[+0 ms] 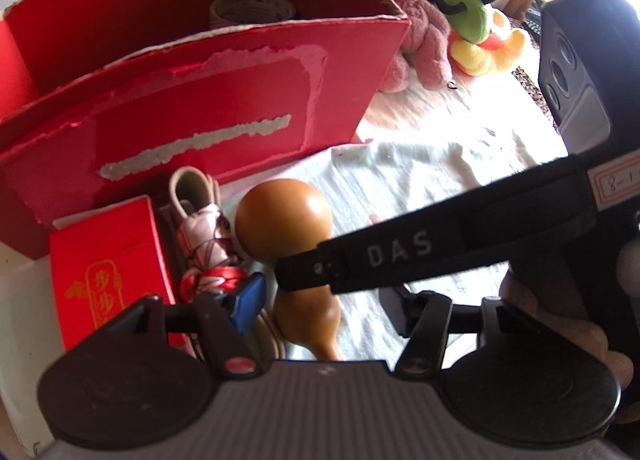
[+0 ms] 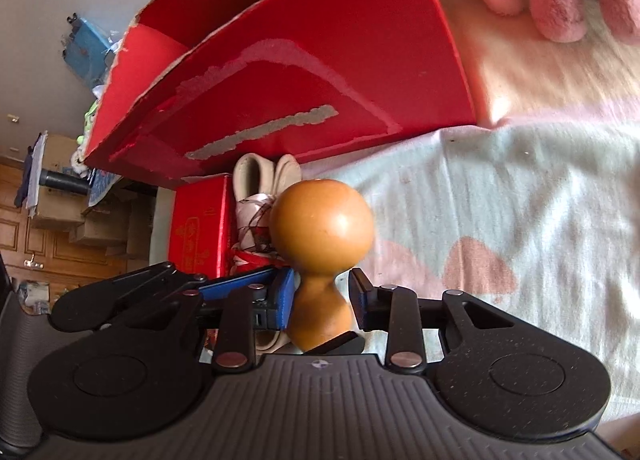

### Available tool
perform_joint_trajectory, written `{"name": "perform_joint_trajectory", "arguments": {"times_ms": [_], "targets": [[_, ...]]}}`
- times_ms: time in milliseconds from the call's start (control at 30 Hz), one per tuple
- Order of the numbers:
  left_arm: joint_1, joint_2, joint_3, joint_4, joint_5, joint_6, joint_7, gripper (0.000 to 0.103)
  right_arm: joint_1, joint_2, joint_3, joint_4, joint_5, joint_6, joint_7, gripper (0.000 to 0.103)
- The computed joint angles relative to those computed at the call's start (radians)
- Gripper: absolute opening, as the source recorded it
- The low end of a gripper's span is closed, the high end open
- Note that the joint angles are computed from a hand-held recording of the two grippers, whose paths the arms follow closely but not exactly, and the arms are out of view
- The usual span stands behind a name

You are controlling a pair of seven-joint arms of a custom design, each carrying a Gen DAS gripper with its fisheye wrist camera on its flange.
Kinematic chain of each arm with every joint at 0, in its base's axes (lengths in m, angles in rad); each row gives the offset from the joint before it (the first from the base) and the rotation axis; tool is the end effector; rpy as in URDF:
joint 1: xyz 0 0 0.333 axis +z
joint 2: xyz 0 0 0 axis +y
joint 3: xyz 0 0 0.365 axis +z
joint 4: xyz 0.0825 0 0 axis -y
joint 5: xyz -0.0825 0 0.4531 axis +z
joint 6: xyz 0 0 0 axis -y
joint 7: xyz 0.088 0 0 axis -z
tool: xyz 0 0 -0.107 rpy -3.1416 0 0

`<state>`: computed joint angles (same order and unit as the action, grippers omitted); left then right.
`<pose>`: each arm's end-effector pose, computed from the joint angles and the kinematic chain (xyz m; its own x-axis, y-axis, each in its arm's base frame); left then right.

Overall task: Organize objects
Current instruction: 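Close the right tool around the neck of the wooden gourd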

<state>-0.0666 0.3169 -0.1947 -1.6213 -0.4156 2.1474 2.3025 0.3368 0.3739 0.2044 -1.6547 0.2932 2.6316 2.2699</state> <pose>0.7277 -0.1949 0.4902 -0.7220 -0.6570 0.2171 -0.6790 0.6124 -0.4049 0.6872 0.3792 0.4819 -0.2641 -0.7653 -0.5871 -0.8766 0.4443 -0.1848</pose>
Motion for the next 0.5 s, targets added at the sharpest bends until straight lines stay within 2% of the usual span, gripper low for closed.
{"name": "perform_joint_trajectory", "arguments": {"times_ms": [200,300,500], "targets": [[-0.007,0.008,-0.008,0.01,-0.001,-0.005,0.012,0.07,-0.01,-0.053,-0.007,-0.08,0.012,0.042,0.026,0.034],[-0.005,0.012,-0.011,0.015,-0.021,-0.012,0.01,0.081,-0.016,-0.076,-0.011,-0.117,0.02,0.068,0.034,0.034],[-0.028,0.033,-0.01,0.037,-0.001,-0.025,-0.057,0.081,-0.064,-0.093,0.017,-0.141,0.13,0.063,-0.085,0.036]]}}
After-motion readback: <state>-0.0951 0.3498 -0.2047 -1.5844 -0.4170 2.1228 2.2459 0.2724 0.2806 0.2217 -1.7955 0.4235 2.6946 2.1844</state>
